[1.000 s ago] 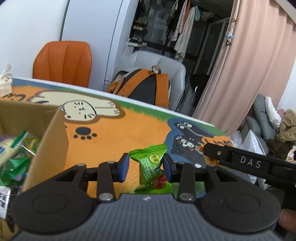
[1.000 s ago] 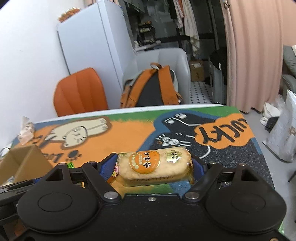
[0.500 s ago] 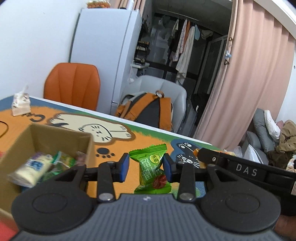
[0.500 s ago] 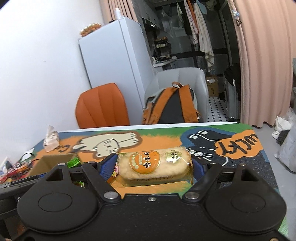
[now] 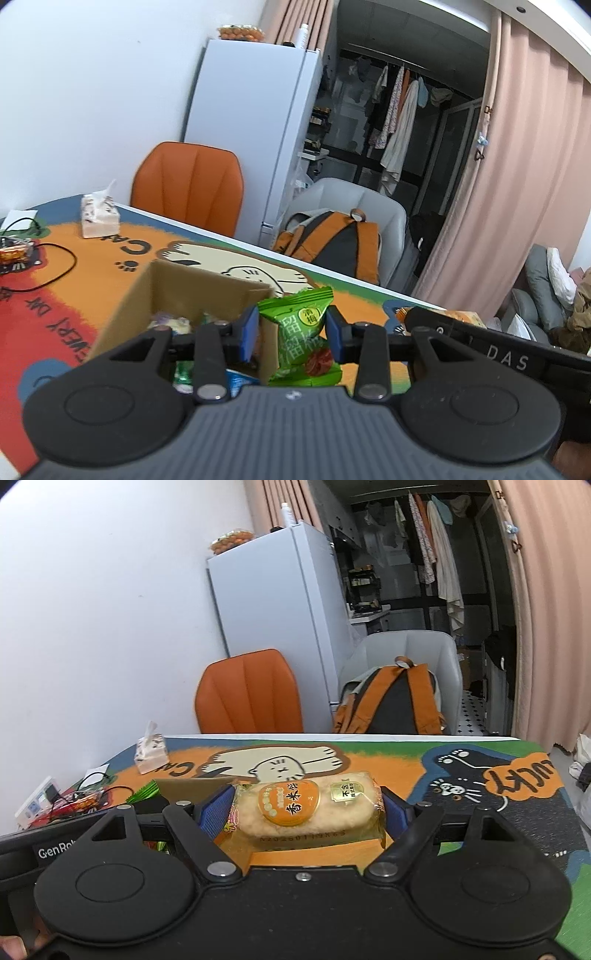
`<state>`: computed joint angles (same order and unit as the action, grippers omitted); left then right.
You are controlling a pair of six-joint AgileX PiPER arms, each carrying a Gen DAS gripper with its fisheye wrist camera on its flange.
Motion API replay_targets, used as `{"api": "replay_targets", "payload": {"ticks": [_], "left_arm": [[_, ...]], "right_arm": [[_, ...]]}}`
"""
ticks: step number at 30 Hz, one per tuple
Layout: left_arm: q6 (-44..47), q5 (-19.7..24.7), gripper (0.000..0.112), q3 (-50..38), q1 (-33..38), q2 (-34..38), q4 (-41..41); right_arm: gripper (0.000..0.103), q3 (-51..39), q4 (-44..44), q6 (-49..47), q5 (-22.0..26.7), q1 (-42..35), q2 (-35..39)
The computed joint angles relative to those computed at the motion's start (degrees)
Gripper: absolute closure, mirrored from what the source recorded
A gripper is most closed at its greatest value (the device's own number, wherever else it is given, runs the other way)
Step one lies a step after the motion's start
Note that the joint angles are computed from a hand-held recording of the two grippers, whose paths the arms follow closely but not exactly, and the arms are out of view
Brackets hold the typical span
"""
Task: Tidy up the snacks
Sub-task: 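Carry the green candy and cream bread pack with both tools over the box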
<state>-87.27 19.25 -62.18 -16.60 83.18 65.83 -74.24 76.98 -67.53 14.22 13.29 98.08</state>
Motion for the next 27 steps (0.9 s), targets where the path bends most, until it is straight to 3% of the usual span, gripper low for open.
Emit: {"api": "replay_targets", "payload": {"ticks": [14, 23, 27], "left_arm": [[4.4, -3.9, 0.074, 6.9, 8.6, -6.0, -4.5], [29.3, -8.0, 0.074, 7.0, 17.3, -5.3, -28.9], [29.6, -6.5, 0.067, 6.8, 17.9, -4.8, -29.6]], "right_arm": [[0.022, 1.6, -0.5, 1.0, -4.5, 7.5, -1.8], [0.022, -0.7, -8.7, 9.3, -5.6, 11.1, -0.2], [0.022, -1.9, -11.7, 12.3, -5.4, 12.4, 1.0]]}}
